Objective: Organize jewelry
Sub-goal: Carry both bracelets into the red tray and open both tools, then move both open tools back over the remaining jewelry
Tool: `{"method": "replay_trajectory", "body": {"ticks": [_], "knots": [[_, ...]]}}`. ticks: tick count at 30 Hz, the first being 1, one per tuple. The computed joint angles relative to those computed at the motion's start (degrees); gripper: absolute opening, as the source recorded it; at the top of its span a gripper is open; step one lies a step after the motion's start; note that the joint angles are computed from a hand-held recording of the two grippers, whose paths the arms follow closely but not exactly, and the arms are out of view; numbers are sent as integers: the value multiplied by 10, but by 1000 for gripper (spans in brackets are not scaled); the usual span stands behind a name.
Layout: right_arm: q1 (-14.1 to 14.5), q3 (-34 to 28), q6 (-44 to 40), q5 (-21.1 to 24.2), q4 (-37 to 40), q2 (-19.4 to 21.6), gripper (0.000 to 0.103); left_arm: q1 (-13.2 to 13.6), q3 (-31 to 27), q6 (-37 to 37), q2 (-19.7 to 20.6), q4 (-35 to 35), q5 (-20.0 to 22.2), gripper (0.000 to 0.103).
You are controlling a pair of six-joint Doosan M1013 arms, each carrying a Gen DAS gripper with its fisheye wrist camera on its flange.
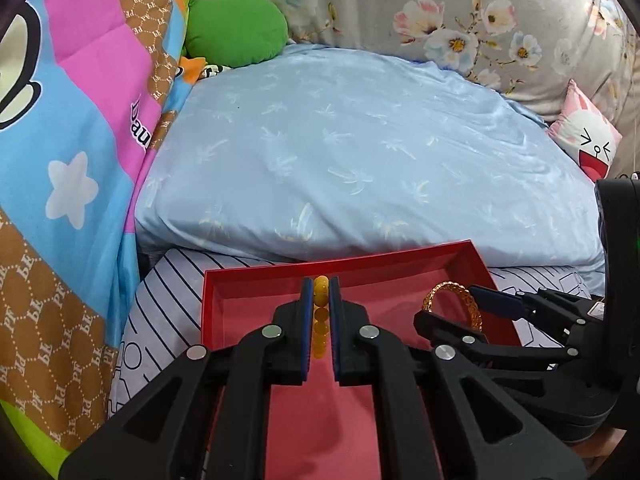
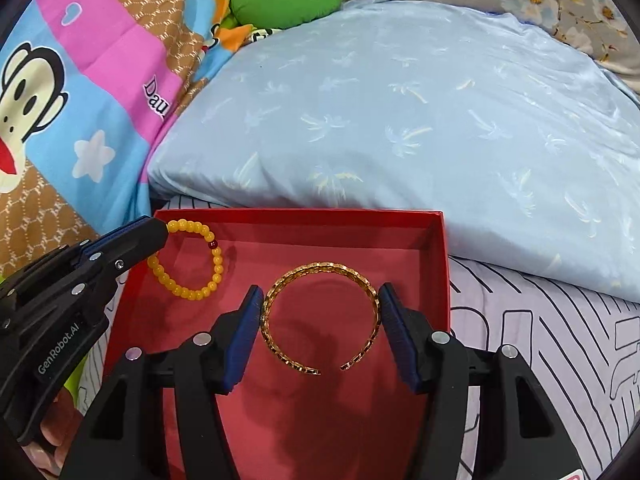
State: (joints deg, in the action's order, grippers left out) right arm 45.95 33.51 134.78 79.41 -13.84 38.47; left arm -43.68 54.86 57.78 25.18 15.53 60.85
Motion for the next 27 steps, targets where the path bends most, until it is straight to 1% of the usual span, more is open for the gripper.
{"method": "replay_trajectory", "body": {"ticks": [2,4,5,7,10,15,19,20,22,25,27], "knots": [[-1,-10,-4,8,-1,7,57,3,-6,4,5,-6,4,7],[-1,-15,-5,13,-8,11,58,4,-9,-3,8,3,8,9],[-1,-18,-6,15,-12,12,58,3,-11,-15,10,14,14,14],[0,-15,0,10,-18,10,65,3,-6,-31,7,23,10,33],[2,-6,4,2,-26,2,67,0,3,-52,0,52,7,41],[11,15,8,-11,-42,-16,67,-4,18,-63,-13,64,9,42],[23,44,21,-28,-55,-39,67,-15,38,-70,-32,84,8,43],[28,52,25,-31,-64,-47,67,-18,45,-73,-39,87,6,44],[40,70,36,-35,-85,-62,68,-27,62,-83,-56,96,-1,50],[63,98,51,-33,-120,-85,68,-44,87,-97,-80,125,-1,51],[82,123,64,-28,-151,-103,69,-55,109,-106,-99,135,-4,52]]}}
